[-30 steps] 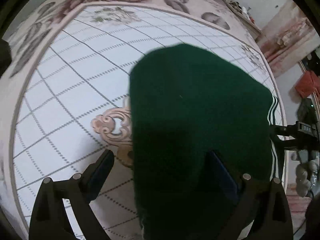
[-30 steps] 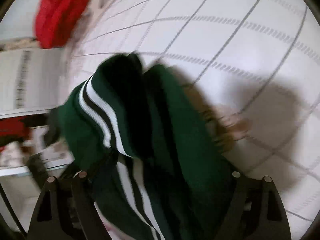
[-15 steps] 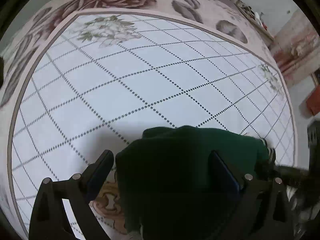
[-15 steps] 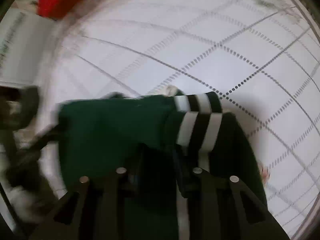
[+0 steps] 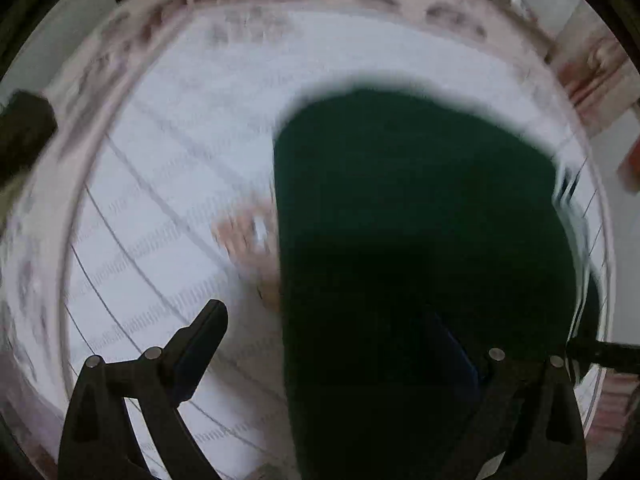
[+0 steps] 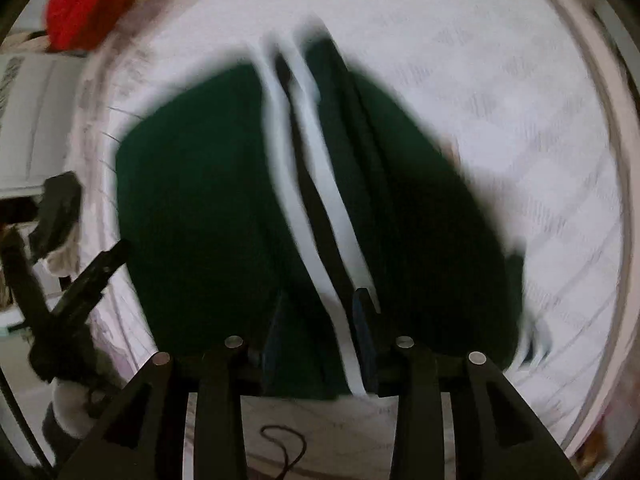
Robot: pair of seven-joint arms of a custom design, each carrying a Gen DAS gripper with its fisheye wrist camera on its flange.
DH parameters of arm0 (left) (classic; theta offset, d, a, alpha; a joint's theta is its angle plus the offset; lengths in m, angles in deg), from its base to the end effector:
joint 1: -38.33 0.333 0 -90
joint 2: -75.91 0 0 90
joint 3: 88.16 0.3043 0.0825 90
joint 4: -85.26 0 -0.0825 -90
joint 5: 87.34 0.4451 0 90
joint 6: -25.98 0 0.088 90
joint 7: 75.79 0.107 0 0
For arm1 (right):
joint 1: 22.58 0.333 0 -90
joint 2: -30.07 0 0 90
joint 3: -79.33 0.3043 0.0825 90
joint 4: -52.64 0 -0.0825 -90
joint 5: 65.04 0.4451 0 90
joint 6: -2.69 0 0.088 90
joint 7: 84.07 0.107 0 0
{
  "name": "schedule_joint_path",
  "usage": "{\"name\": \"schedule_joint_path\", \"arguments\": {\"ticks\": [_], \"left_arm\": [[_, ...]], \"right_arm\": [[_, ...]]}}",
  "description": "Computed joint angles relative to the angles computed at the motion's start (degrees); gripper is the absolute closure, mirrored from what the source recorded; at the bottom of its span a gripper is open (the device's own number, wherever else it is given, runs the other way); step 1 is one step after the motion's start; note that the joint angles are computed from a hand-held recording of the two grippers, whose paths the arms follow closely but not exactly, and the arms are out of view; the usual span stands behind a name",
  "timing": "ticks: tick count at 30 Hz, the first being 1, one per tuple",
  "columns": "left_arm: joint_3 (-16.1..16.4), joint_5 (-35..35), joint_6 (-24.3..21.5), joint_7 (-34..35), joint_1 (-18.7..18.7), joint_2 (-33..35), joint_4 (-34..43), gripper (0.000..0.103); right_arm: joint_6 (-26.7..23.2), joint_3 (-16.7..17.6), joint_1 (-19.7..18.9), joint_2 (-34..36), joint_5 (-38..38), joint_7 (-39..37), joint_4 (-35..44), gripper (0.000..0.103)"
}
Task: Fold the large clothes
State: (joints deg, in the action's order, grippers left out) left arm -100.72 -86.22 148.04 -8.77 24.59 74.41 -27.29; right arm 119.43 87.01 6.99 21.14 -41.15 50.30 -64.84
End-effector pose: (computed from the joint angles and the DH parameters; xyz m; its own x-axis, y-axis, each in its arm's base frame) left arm 0.5617 -0.2774 0.4679 -0.0719 -0.9960 0.0522 -0.9809 0.0611 -0.1845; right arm 0.4518 0.3750 0.4929 -0.2965 -0.8938 -0.3365 -0.9521 0.2490 0.1776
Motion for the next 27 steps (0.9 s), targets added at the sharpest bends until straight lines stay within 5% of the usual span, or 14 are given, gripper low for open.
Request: {"name": "schedule_joint_path", "arguments": {"ticks": [4, 7, 13, 18, 20, 27], "left_arm": [[0.2, -7.0, 2.0, -1.4, 0.0, -0.7, -3.5, 0.003], [-0.2, -4.7, 2.8, -2.4, -0.5, -0.9, -3.8, 0.003], [-0.1, -5.0, 3.0, -2.2, -0.6, -0.7, -3.6, 0.003], [0.1, -5.2, 3.6, -1.7, -0.5, -1.0, -4.0, 0.003], [0.1, -5.2, 3.1, -1.2, -0.5, -0.9, -3.6, 0.003], [0.1, 0.6, 2.1, -4.2, 0.1, 3.1, 4.3, 0.003]], "right_arm": [[4.8, 1.6, 0.8, 1.0, -3.0, 5.3, -4.1, 0.068], [-0.1, 1.8, 0.8, 4.7, -5.5, 6.7, 0.9, 0.066], [0.8, 1.3, 0.4, 3.6, -1.8, 3.7, -0.9, 0.065], [-3.1, 1.2, -0.1, 4.1, -1.0, 4.1, 1.8, 0.065], [-0.3, 1.2, -0.4, 2.6, -1.5, 4.8, 1.6, 0.065], [3.9, 0.8, -1.6, 6.9, -8.2, 1.6, 9.5, 0.035]]}}
